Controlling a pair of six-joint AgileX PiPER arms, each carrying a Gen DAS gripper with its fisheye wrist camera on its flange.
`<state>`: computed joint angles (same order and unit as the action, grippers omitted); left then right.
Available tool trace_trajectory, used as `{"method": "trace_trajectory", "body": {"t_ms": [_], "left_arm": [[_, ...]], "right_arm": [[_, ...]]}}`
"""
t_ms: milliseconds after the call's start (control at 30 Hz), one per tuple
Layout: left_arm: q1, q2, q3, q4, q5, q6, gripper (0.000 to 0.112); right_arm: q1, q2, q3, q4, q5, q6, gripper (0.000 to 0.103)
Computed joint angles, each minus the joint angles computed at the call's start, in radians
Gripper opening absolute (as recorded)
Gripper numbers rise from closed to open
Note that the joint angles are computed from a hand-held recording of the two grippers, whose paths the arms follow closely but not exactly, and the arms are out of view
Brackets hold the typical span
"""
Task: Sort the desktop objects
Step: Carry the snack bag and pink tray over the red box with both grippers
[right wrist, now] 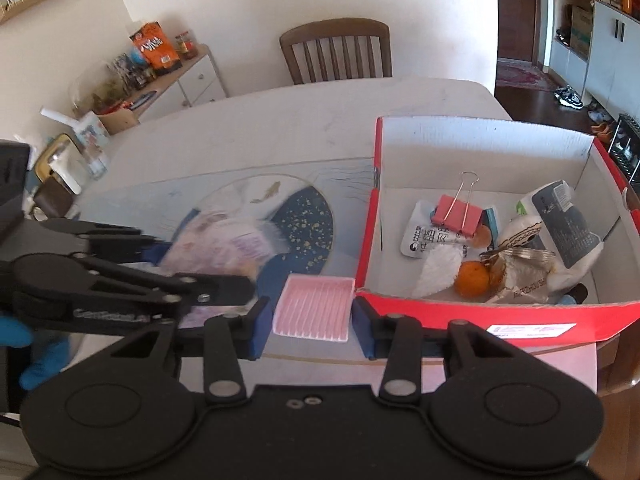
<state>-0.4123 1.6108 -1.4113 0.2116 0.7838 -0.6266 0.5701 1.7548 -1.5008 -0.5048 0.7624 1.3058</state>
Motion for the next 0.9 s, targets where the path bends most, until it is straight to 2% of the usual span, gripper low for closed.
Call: {"method": "trace_trajectory", "body": {"t_ms": [333,567,767,900], "left_arm": [[-0.046,0.142,-0.228,0.041,0.072,-0.022,0.053],[-0.079,0.307,-0.476,0.041,0.163,0.042,0.053],[-0.08,0.498,-0.774,0.0,0.291,0.132,0.053],[-0.079,0.672,-1.07,-0.015,0.429,0.209,0.053]], "right_arm": [[-0.06,-0.156,0.164,-0.05,-0.039,-0.031,0.042],[-0.134,-0.249,0.302,-0.095,-0.061,-0.008,0.042],[-0.196,-0.294,0.389,-0.119,-0.089,0.001,0.042],[-0.242,-0.306,0.428,-0.113,-0.109,-0.023,0.042]]}}
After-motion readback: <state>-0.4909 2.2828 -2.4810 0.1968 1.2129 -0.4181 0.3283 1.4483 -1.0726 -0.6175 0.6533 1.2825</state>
